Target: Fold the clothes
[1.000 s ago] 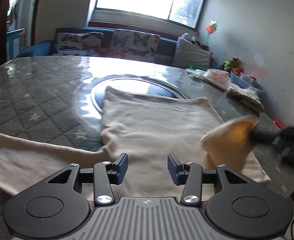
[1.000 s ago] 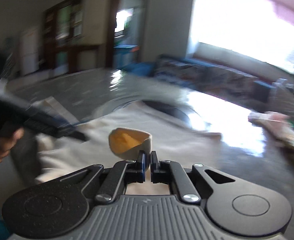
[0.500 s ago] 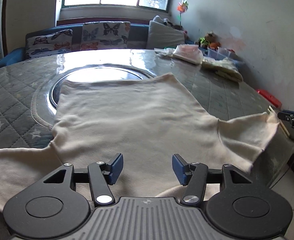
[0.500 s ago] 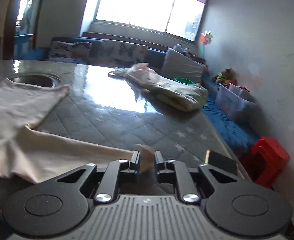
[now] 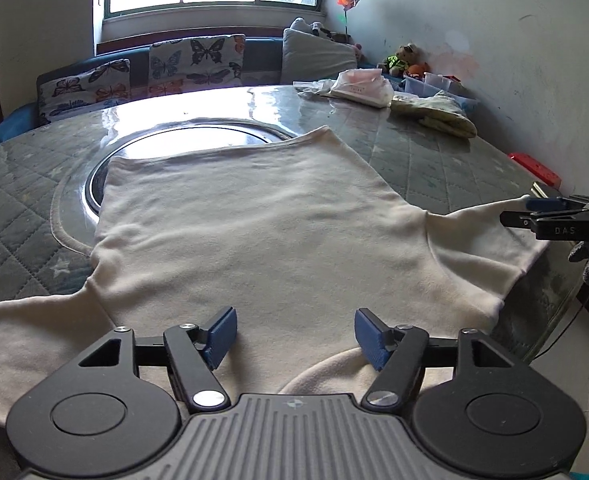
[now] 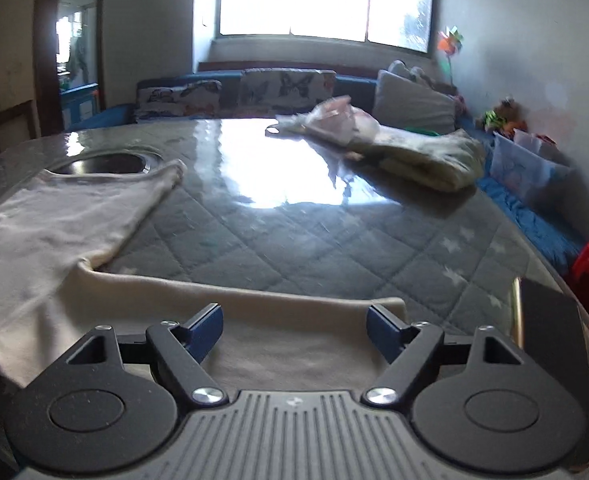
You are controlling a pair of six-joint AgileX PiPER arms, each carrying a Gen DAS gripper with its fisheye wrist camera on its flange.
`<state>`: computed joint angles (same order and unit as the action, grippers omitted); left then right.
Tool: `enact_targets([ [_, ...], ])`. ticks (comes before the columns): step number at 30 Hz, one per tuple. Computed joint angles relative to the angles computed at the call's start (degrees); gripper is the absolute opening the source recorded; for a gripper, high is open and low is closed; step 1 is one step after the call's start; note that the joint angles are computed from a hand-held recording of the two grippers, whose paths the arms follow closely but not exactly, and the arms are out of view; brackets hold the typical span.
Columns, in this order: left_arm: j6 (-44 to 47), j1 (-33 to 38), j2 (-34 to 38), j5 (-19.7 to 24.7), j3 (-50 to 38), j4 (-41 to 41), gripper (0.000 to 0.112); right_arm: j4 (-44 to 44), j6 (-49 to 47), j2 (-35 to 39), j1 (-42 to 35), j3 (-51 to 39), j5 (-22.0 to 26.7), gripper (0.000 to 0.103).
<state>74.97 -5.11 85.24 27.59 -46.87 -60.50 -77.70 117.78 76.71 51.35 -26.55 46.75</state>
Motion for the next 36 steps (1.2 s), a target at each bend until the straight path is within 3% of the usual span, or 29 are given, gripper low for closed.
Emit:
enact_targets([
  [4,-4.7,0.1,-0.1,0.0,-1.6,2.9,0.08,1.2,0.6,-2.1,-0.2,1.4,0.9,0.088],
  [7,-12.4,-1.1,0.2,-2.2,-3.6,7.8,0.089,1.2,-1.7,-2.2,1.9,-0.7,2.3,0.101],
  [14,-28.4,-2.1,1.2,-5.0,-7.3,19.7,0.103,-6.2,-4.0,4.3,2.4,-10.1,-5.7,0.103],
  [21,-42.4,-2.3,3.7,-3.9,-10.2,30.5,0.103,-9.0,-8.9,15.7,-1.3,-22.9,-19.0,0.103],
  [27,-52.9,-3.8,5.5,-3.5,-10.7,39.8,0.103,-11.3,-7.3,22.5,-1.7,-26.8,-21.7,0.103],
  [36,-64.2,-6.3,6.2,-3.3,-11.7,51.7,0.103,-11.8,-6.6,23.3,-1.8,-25.9,-22.7,0.103],
])
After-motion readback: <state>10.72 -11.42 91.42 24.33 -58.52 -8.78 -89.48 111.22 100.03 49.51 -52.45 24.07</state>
